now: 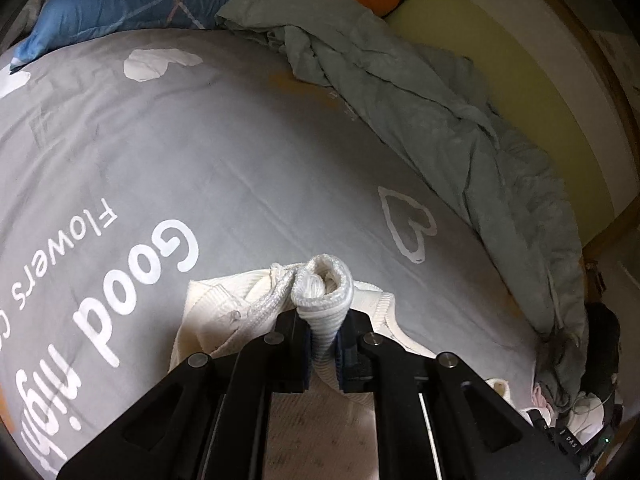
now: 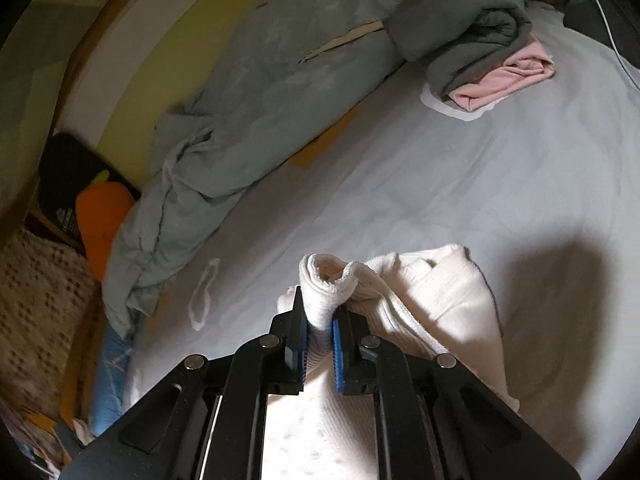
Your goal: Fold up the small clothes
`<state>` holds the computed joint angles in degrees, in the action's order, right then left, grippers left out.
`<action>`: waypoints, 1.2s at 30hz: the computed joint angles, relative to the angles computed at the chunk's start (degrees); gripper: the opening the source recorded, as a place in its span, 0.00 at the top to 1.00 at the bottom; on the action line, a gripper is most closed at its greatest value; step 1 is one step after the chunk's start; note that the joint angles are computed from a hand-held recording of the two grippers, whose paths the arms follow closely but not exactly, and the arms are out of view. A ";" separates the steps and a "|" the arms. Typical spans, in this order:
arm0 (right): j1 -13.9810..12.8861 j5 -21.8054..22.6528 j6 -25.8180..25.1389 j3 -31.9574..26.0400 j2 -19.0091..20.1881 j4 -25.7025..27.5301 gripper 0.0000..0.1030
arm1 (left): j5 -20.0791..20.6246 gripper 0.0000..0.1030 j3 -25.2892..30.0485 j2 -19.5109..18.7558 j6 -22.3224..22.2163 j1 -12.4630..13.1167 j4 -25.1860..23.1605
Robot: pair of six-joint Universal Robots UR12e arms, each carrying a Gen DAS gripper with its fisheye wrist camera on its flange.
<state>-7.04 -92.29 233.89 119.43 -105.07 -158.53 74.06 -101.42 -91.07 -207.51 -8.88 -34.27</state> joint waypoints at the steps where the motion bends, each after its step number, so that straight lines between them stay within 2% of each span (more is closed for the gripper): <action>1: -0.41 0.85 0.78 0.30 0.03 -0.50 0.89 | 0.36 0.88 0.22 -0.32 -0.03 -0.08 -0.36; 3: -1.27 2.67 2.34 0.57 0.24 -0.76 0.84 | -0.06 0.88 -0.20 -0.83 -1.48 0.00 0.81; 5: -1.34 2.45 2.03 0.03 0.57 1.38 0.80 | -0.37 0.83 -0.11 -1.21 0.37 -0.23 0.64; 7: -1.32 2.47 0.33 -0.96 0.76 4.80 0.79 | -0.65 0.68 -0.45 -1.11 3.67 -0.43 2.69; 8: -1.28 2.52 -0.21 -1.15 0.80 5.33 0.79 | -0.27 0.52 -0.76 -0.83 4.77 -0.53 3.93; 9: -1.37 2.80 -0.82 -1.25 0.70 5.63 0.74 | 0.85 0.33 -1.07 -0.45 5.47 -0.74 5.22; 11: -2.06 4.76 -1.54 -0.90 0.29 4.98 0.56 | 5.72 0.20 -1.66 0.34 6.89 -1.49 8.42; 13: -3.04 8.10 -3.24 -0.49 -0.27 3.37 0.28 | 7.96 0.20 -2.19 1.04 9.25 -1.70 10.86; 15: -2.80 7.44 -5.16 -1.27 -0.67 5.01 0.16 | 6.79 0.20 -2.53 1.77 11.46 -1.16 11.82; 18: -1.69 3.46 -8.44 -2.41 -1.32 6.59 0.16 | 5.08 0.20 -2.96 2.78 14.18 -0.76 12.20; 22: 0.84 -5.47 -11.36 -2.84 -1.98 5.53 0.16 | 3.37 0.20 -3.37 3.52 19.99 -1.66 12.75; 24: 2.06 -7.62 -16.52 -3.26 -1.76 5.23 0.16 | 3.03 0.20 -2.48 3.14 24.31 -2.69 10.51; 25: 2.29 -6.05 -21.58 -3.82 -1.46 5.88 0.16 | 2.24 0.20 -1.74 2.83 26.44 -2.98 8.44; 27: 1.62 0.87 -31.22 -5.28 -0.96 9.71 0.16 | -1.71 0.20 -0.12 1.77 28.84 -2.91 3.77; 29: 1.28 6.02 -37.19 -6.19 0.01 11.49 0.16 | -5.57 0.20 2.11 0.06 29.53 -2.48 -2.16; 31: 1.09 7.46 -37.85 -6.74 1.22 12.49 0.16 | -4.28 0.20 4.08 -1.70 27.69 -2.64 -6.55; 34: -0.89 9.44 -34.16 -7.29 2.59 16.87 0.16 | 3.94 0.22 4.70 -3.52 22.46 -3.39 -6.42; 36: -1.92 10.25 -33.51 -6.71 2.78 17.81 0.17 | 5.80 0.24 4.76 -3.98 23.95 -3.72 -6.89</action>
<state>-8.96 -82.04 200.39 112.72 -102.29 -140.71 79.87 -96.66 -95.06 -183.56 -12.60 -41.16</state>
